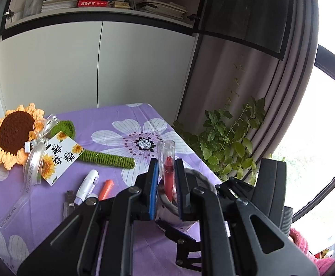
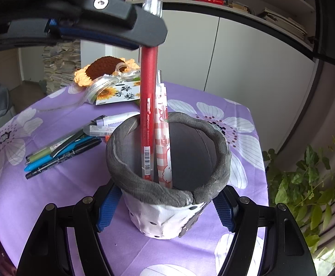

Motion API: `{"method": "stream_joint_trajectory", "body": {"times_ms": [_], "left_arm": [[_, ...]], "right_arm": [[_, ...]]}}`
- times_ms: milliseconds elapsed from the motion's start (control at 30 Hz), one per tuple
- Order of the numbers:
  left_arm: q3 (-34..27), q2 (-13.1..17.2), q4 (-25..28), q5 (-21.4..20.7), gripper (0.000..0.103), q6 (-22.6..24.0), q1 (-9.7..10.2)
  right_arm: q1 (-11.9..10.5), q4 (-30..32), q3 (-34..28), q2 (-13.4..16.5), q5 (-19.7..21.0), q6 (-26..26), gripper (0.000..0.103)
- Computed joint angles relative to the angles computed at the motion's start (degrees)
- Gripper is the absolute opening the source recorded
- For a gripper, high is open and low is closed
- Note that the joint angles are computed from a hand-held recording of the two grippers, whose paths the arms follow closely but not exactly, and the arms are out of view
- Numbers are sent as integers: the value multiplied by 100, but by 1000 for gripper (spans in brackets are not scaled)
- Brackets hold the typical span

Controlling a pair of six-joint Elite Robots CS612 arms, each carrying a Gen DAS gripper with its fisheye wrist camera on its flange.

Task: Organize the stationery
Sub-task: 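Carry the red pen over the cup and release it inside with the left gripper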

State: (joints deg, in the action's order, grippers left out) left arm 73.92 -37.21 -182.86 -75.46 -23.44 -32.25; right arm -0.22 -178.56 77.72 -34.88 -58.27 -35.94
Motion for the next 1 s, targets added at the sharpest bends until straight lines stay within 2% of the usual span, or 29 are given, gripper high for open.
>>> {"method": "stream_joint_trajectory", "body": {"times_ms": [133, 500, 867, 1000], "left_arm": [[30, -2, 64, -110, 12, -191, 32], [75, -61, 236, -221, 13, -228, 33], [173, -131, 283, -204, 13, -234, 28], [127, -110, 380, -343, 13, -300, 59]], "right_arm": [[23, -13, 19, -8, -59, -65, 74], [25, 80, 18, -20, -4, -133, 74], [37, 553, -35, -41, 133, -376, 78], [36, 583, -33, -45, 129, -394, 78]]}}
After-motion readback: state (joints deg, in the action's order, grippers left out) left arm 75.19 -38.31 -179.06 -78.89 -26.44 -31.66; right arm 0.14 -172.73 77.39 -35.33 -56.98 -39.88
